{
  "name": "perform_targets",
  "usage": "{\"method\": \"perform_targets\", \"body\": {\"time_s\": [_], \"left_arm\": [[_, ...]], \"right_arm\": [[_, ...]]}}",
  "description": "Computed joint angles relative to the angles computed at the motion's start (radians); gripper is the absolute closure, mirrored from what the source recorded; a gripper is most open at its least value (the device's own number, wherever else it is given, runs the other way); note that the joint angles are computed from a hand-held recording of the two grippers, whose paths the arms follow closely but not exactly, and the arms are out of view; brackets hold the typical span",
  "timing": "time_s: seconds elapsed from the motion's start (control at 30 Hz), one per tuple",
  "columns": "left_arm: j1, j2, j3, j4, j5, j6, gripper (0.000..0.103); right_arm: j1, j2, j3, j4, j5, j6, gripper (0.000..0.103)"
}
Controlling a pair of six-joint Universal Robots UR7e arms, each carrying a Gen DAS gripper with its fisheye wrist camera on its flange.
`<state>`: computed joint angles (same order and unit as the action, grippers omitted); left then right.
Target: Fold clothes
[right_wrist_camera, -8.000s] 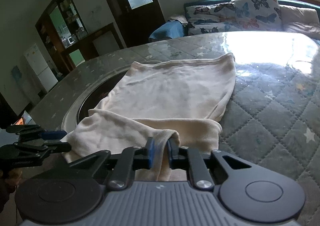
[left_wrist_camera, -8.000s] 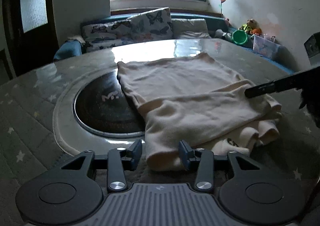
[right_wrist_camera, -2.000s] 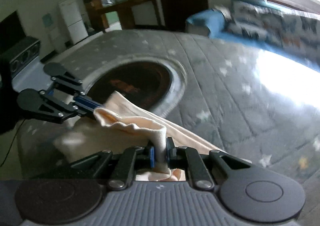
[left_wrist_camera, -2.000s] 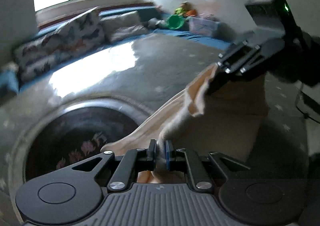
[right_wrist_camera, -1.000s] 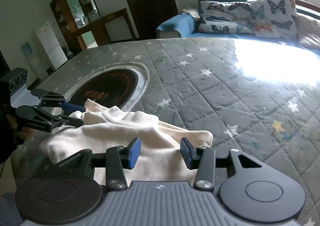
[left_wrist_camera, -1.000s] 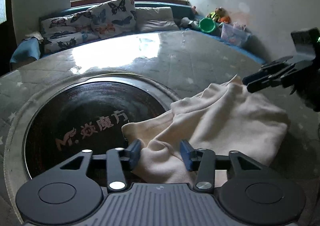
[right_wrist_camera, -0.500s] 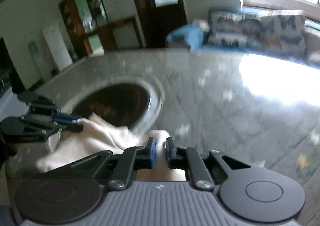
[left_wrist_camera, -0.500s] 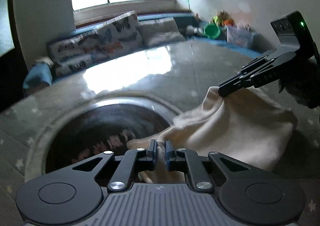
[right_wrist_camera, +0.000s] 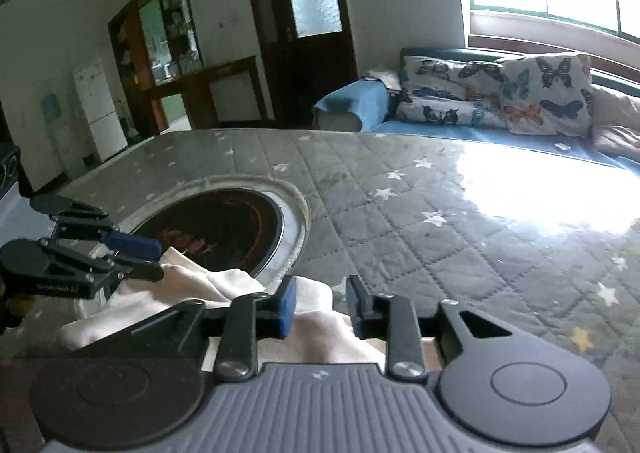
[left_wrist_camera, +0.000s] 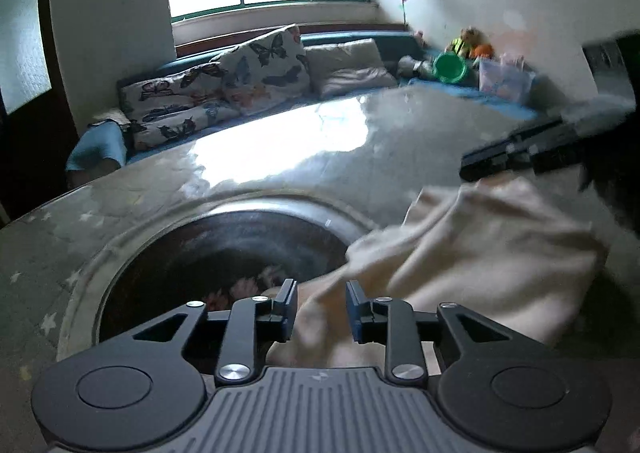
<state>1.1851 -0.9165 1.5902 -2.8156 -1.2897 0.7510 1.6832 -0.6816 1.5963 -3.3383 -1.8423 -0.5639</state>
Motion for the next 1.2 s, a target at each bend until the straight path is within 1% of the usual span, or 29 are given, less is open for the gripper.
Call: {"method": "perform_targets", "body": {"time_s": [0.03,0.1,0.17,0.23,0.3,0.37,0.4,0.43,0.47,0.57,0.6,0.63,0.7,0.77,0.83,0.87,0.9,0.93,0.97,1.0,1.03,1.07,1.13,1.17,1.2], "left_arm": [[-0.001,0.006,-0.014,0.013,-0.011,-0.009,0.074],[-0.002,0.029,-0.062,0.085,-0.022,-0.040,0.074],[-0.005,0.063,-0.109,0.135,-0.003,-0.051,0.074],[-0.004,0.095,-0.151,0.182,0.017,-0.068,0.074],[0.002,0.109,-0.179,0.225,0.009,-0.088,0.074],[0.008,0.115,-0.188,0.235,-0.007,-0.092,0.074],[0.009,0.115,-0.185,0.228,-0.010,-0.086,0.075],[0.009,0.114,-0.179,0.212,-0.012,-0.078,0.078],[0.009,0.112,-0.167,0.187,-0.013,-0.067,0.087],[-0.004,0.105,-0.107,0.054,0.017,-0.002,0.091],[-0.007,0.106,-0.093,0.018,0.023,0.021,0.091],[-0.008,0.107,-0.089,0.005,0.026,0.027,0.091],[-0.005,0.112,-0.095,0.015,0.030,0.008,0.089],[-0.004,0.113,-0.099,0.018,0.030,-0.014,0.083],[-0.006,0.105,-0.095,0.001,0.022,-0.044,0.078],[-0.008,0.100,-0.087,-0.017,0.017,-0.052,0.078],[-0.011,0.093,-0.076,-0.042,0.010,-0.053,0.078],[-0.013,0.084,-0.067,-0.054,-0.002,-0.058,0.078],[-0.014,0.074,-0.058,-0.052,-0.022,-0.064,0.078],[-0.015,0.061,-0.045,-0.045,-0.043,-0.064,0.078],[-0.018,0.048,-0.029,-0.038,-0.056,-0.054,0.078],[-0.022,0.037,-0.012,-0.036,-0.061,-0.039,0.078],[-0.022,0.016,0.016,-0.007,-0.067,-0.017,0.078],[-0.021,0.009,0.025,0.012,-0.065,-0.014,0.078],[-0.021,0.003,0.037,0.022,-0.051,-0.010,0.078]], "right_arm": [[0.000,-0.005,0.011,-0.004,-0.002,0.003,0.075],[0.001,-0.016,0.032,-0.008,-0.012,0.010,0.075],[0.002,-0.025,0.053,-0.012,-0.026,0.015,0.075],[0.005,-0.031,0.075,-0.026,-0.043,0.001,0.075],[0.005,-0.037,0.094,-0.041,-0.056,-0.007,0.074],[0.002,-0.040,0.103,-0.046,-0.062,-0.001,0.074],[-0.002,-0.040,0.106,-0.046,-0.063,0.005,0.074],[-0.006,-0.040,0.107,-0.045,-0.063,0.014,0.074],[-0.009,-0.039,0.108,-0.044,-0.063,0.021,0.074],[-0.011,-0.036,0.114,-0.064,-0.085,0.007,0.072],[-0.011,-0.034,0.117,-0.073,-0.093,-0.001,0.067],[-0.010,-0.033,0.120,-0.083,-0.101,-0.009,0.066],[-0.013,-0.039,0.131,-0.098,-0.101,-0.004,0.066],[-0.013,-0.046,0.143,-0.134,-0.095,0.006,0.066],[-0.010,-0.047,0.149,-0.169,-0.089,-0.005,0.067],[-0.009,-0.045,0.148,-0.183,-0.084,-0.010,0.067],[-0.011,-0.044,0.147,-0.181,-0.074,-0.006,0.068],[-0.013,-0.042,0.144,-0.176,-0.063,0.000,0.072],[-0.016,-0.040,0.140,-0.166,-0.050,0.006,0.075],[-0.018,-0.037,0.135,-0.151,-0.041,0.009,0.080],[-0.019,-0.033,0.130,-0.138,-0.037,0.009,0.081],[-0.020,-0.027,0.124,-0.130,-0.038,0.005,0.082],[-0.022,-0.012,0.112,-0.129,-0.063,-0.012,0.084],[-0.025,-0.008,0.107,-0.130,-0.081,-0.005,0.084],[-0.030,-0.010,0.106,-0.128,-0.083,0.015,0.084]]}}
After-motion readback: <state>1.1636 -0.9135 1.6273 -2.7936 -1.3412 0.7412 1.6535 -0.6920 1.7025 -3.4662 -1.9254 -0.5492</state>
